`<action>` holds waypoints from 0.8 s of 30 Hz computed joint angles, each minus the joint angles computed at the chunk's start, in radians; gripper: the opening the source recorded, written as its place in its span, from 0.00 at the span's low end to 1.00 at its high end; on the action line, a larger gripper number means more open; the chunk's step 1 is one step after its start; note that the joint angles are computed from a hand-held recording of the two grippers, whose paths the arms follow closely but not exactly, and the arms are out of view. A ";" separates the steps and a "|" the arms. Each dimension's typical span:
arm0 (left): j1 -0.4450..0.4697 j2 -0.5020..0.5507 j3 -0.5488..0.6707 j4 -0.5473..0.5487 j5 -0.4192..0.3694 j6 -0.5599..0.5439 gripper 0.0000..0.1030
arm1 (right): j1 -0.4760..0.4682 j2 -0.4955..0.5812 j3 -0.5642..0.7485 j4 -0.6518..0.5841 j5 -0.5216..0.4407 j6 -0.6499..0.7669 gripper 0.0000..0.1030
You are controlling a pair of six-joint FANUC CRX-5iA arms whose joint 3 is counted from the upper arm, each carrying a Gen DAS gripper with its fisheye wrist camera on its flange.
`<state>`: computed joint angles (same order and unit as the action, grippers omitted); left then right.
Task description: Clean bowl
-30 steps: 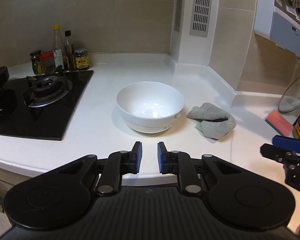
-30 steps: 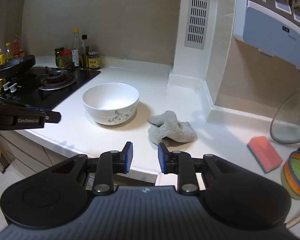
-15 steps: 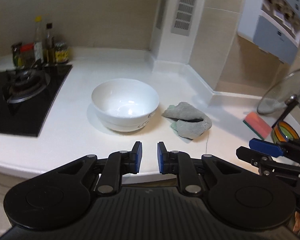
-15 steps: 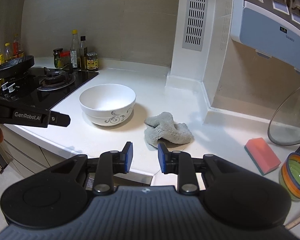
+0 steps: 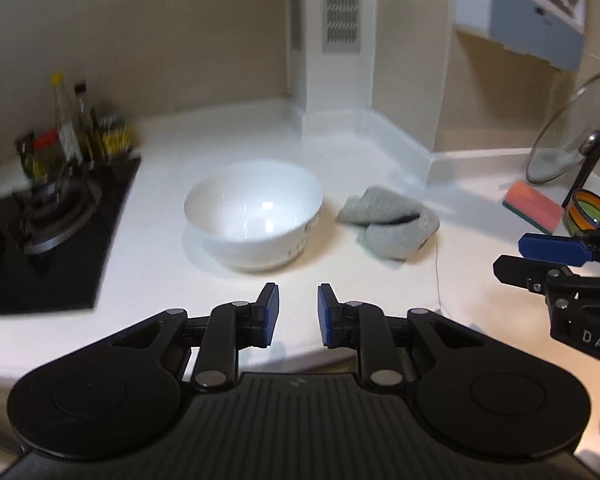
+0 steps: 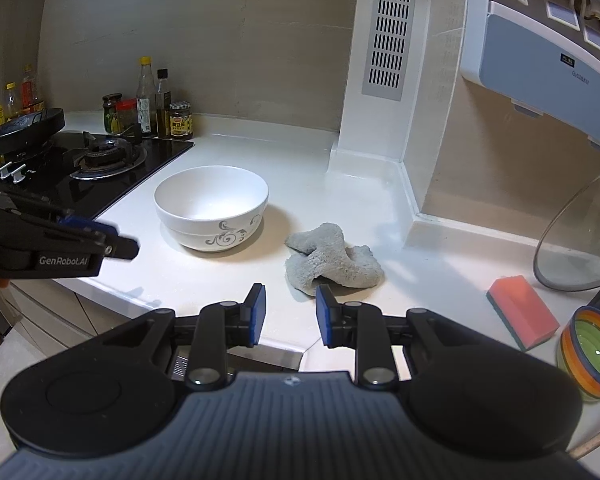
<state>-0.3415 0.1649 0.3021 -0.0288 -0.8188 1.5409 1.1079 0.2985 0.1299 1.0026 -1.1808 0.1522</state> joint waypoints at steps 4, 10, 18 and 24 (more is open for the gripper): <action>-0.002 0.017 0.031 -0.020 -0.031 0.021 0.24 | -0.003 0.005 0.009 -0.012 0.000 0.011 0.22; 0.015 0.025 0.030 0.017 -0.044 0.024 0.24 | -0.001 0.014 0.021 -0.020 -0.009 0.025 0.22; 0.025 0.037 0.032 0.037 -0.052 0.012 0.24 | -0.001 0.041 0.067 -0.036 -0.044 0.058 0.22; 0.042 0.057 0.041 0.080 -0.036 -0.030 0.24 | -0.011 0.067 0.110 -0.034 -0.057 0.110 0.22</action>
<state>-0.2998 0.2216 0.3430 0.0515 -0.8547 1.5106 1.0967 0.3653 0.2396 0.9681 -1.2375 0.2621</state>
